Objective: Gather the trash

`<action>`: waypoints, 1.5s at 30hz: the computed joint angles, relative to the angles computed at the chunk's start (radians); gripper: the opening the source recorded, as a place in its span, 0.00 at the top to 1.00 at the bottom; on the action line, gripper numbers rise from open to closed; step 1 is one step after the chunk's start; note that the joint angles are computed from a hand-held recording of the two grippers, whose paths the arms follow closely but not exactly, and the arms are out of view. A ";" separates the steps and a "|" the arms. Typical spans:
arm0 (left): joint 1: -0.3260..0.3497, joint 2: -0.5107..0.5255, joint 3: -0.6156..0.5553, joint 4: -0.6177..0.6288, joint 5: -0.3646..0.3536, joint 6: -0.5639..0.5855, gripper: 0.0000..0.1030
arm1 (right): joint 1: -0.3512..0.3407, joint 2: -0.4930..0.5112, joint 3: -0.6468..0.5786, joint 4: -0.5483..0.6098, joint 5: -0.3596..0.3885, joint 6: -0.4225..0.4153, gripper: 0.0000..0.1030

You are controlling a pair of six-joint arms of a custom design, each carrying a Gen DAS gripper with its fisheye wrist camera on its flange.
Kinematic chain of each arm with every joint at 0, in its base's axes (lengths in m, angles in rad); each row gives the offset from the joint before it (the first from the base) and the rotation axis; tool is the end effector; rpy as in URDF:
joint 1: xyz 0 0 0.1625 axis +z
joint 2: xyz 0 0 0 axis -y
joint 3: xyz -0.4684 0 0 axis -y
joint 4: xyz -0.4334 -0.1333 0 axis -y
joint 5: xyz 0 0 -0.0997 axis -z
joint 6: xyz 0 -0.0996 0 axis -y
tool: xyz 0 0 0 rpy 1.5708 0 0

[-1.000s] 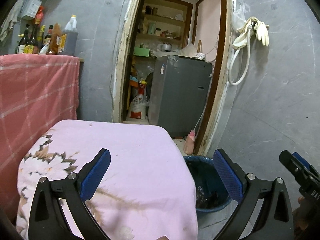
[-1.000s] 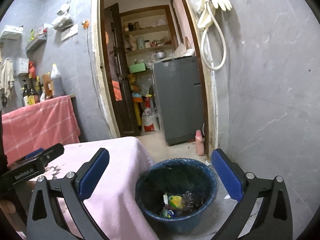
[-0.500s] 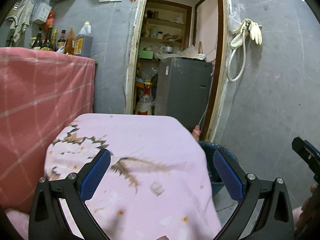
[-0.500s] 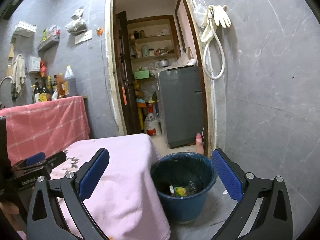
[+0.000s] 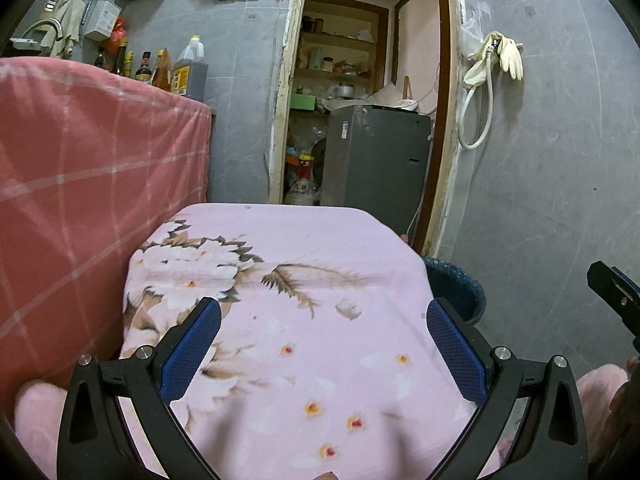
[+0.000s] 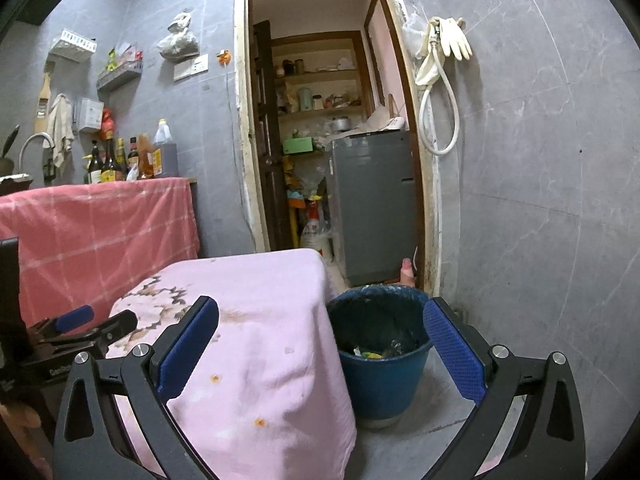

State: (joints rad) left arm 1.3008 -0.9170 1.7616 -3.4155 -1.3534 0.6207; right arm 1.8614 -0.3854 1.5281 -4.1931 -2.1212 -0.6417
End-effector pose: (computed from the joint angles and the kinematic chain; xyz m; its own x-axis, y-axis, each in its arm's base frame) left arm -0.0398 -0.7240 0.2416 -0.7211 0.3724 -0.5842 0.6927 0.3738 -0.6168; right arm 0.2805 -0.6546 0.0359 -0.7581 0.1519 0.6342 -0.5990 0.2224 -0.7692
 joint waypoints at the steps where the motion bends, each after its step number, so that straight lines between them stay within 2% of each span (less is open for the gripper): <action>1: 0.003 -0.002 0.009 -0.011 -0.001 0.001 0.02 | -0.001 0.003 0.003 -0.003 0.002 -0.003 0.00; 13: 0.016 -0.002 0.041 -0.066 -0.012 0.018 0.02 | -0.014 0.025 0.015 -0.026 -0.014 -0.026 0.00; 45: 0.024 0.001 0.038 -0.087 -0.016 0.036 0.02 | -0.017 0.022 0.023 -0.033 -0.017 -0.019 0.00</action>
State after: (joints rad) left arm 1.3250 -0.9164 1.8000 -3.5023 -1.3693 0.6567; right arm 1.8442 -0.3630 1.5510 -4.2261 -2.1386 -0.6607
